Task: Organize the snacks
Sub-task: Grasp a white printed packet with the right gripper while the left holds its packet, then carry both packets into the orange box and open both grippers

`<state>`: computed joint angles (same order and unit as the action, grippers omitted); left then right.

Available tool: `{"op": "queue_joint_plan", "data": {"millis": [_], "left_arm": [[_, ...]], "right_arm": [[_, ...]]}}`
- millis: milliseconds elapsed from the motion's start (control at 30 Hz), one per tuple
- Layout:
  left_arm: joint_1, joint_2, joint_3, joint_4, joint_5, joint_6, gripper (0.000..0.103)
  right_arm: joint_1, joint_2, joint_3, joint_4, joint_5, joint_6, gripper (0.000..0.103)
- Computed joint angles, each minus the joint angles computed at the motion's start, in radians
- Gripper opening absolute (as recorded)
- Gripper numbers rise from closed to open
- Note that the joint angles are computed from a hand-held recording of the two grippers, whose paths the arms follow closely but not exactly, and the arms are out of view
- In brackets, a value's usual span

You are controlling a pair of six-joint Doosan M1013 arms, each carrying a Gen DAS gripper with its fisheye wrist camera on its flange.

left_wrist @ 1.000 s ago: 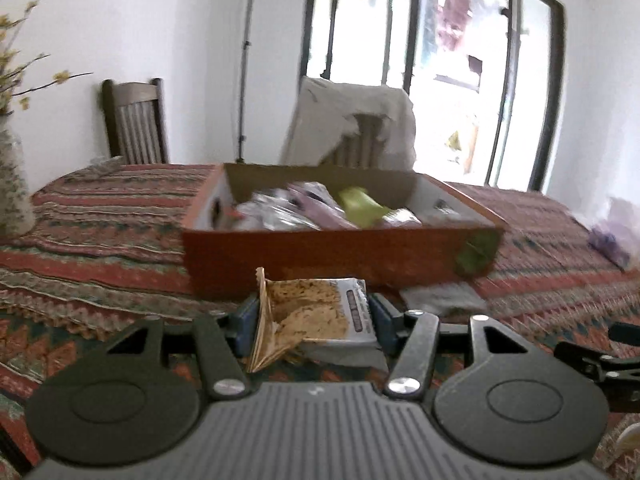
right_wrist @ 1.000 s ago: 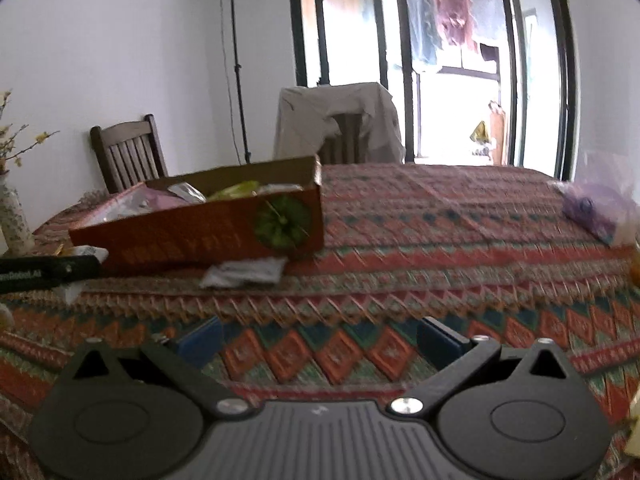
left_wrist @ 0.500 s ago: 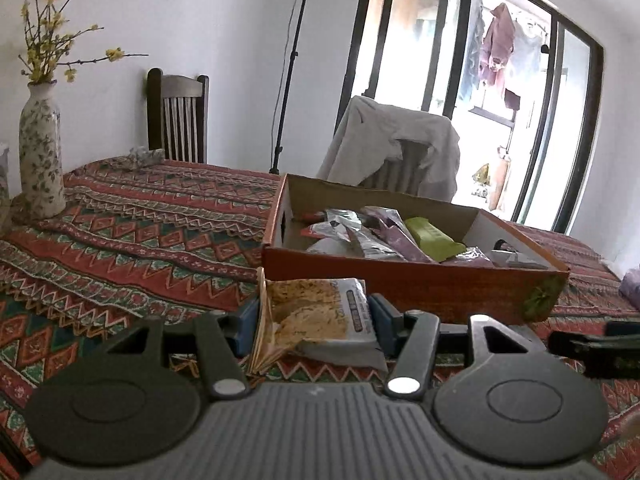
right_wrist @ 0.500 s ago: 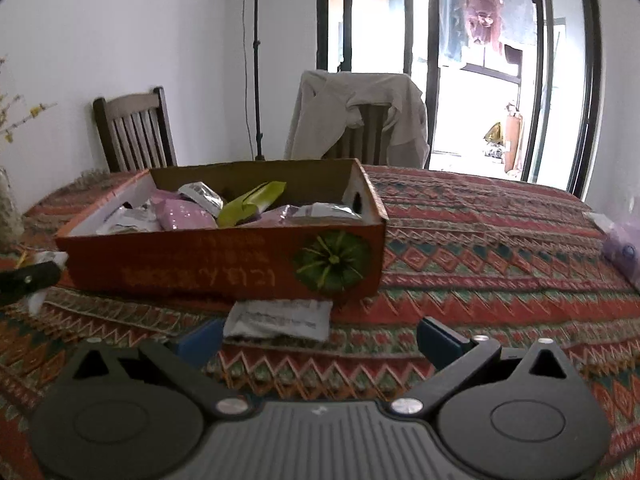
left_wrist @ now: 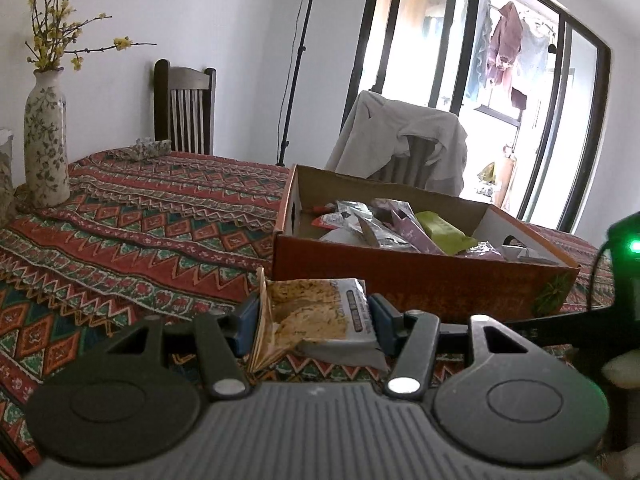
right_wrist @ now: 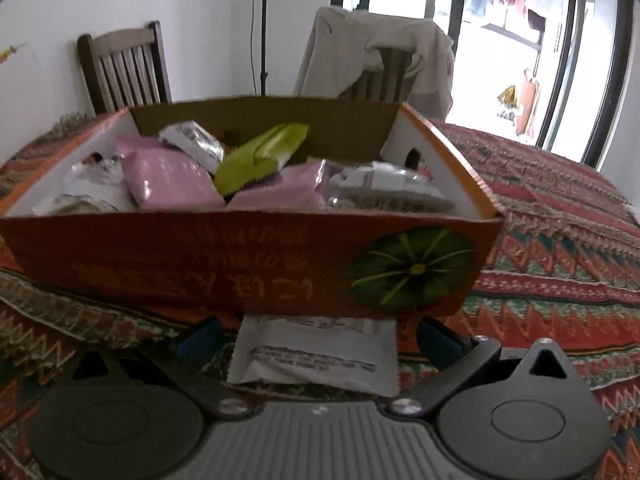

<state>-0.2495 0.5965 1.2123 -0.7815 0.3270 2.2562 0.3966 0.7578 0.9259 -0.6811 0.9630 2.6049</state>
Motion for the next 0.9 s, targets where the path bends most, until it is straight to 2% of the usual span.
{"op": "queue_joint_plan", "data": {"millis": [233, 300, 367, 567, 667, 900], "left_arm": [[0.002, 0.001, 0.001, -0.021, 0.011, 0.019, 0.058], [0.003, 0.000, 0.003, -0.030, 0.011, 0.025, 0.058], [0.003, -0.001, 0.004, -0.032, 0.010, 0.025, 0.058], [0.004, 0.000, 0.001, -0.029, 0.009, 0.017, 0.058], [0.006, 0.002, -0.002, -0.029, 0.013, 0.011, 0.058], [0.007, 0.001, 0.001, -0.044, 0.011, 0.025, 0.058]], "right_arm": [[-0.004, 0.000, 0.008, -0.002, -0.028, 0.049, 0.103], [-0.003, -0.005, 0.017, -0.009, -0.038, 0.053, 0.096], [-0.003, -0.016, 0.032, -0.008, -0.050, 0.053, 0.081], [0.005, -0.046, 0.076, -0.012, -0.079, 0.015, 0.052], [0.014, -0.064, 0.106, -0.027, -0.095, 0.026, 0.046], [0.042, -0.117, 0.205, -0.095, -0.159, 0.108, 0.044]]}}
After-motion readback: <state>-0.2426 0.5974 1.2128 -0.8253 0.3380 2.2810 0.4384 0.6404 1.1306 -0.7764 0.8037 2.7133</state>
